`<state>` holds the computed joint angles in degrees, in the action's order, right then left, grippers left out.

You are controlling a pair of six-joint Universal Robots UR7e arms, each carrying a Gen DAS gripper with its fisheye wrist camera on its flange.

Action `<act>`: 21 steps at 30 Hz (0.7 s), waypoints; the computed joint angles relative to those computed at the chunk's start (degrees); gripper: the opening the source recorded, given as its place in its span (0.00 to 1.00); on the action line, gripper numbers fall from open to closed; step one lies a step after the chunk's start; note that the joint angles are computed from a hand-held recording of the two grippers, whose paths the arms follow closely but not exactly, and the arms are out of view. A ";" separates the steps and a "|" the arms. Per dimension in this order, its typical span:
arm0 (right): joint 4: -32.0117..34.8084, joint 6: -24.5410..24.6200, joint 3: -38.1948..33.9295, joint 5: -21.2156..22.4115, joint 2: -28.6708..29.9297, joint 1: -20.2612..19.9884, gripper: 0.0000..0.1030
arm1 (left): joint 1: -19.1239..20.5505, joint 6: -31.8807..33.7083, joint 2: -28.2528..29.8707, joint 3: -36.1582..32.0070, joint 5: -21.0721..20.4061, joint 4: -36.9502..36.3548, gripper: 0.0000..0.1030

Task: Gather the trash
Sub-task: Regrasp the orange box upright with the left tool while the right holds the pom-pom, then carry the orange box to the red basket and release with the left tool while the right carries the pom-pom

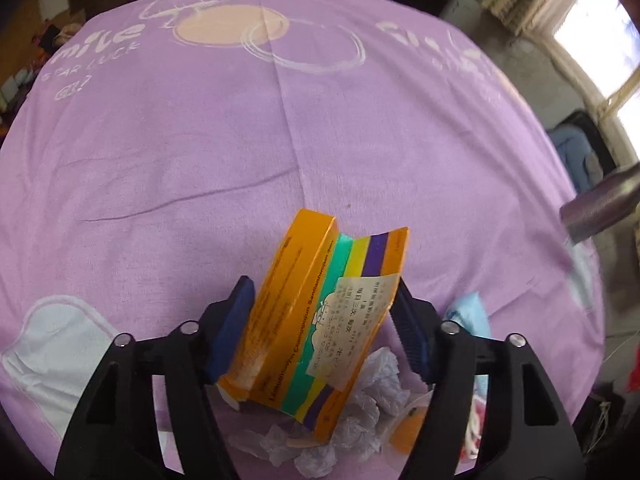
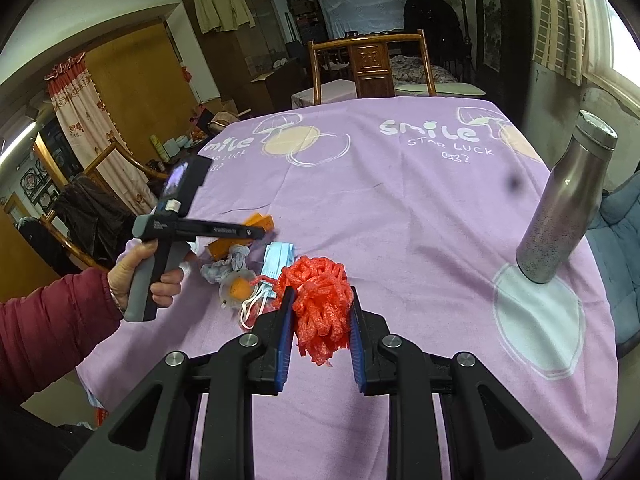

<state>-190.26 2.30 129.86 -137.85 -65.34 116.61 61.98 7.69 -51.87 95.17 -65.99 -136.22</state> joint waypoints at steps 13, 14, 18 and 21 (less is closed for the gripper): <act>-0.36 -6.30 -7.16 10.11 5.63 -1.04 0.24 | -0.85 -5.17 -18.32 8.35 0.98 -4.08 0.59; 0.34 -6.67 -8.37 11.65 6.63 -0.96 0.24 | -0.74 -5.50 -20.12 9.04 1.65 -3.96 0.59; 3.65 -7.66 -13.17 16.46 10.73 -0.02 0.24 | 0.05 -8.57 -29.59 12.40 5.08 -2.88 0.59; 5.41 -8.82 -16.80 18.73 14.23 1.61 0.24 | 0.86 -10.55 -36.03 14.14 7.67 -1.65 0.59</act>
<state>-184.85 -6.51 113.06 -119.12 -51.11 118.22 62.84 -2.86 -87.91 109.31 -58.32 -137.86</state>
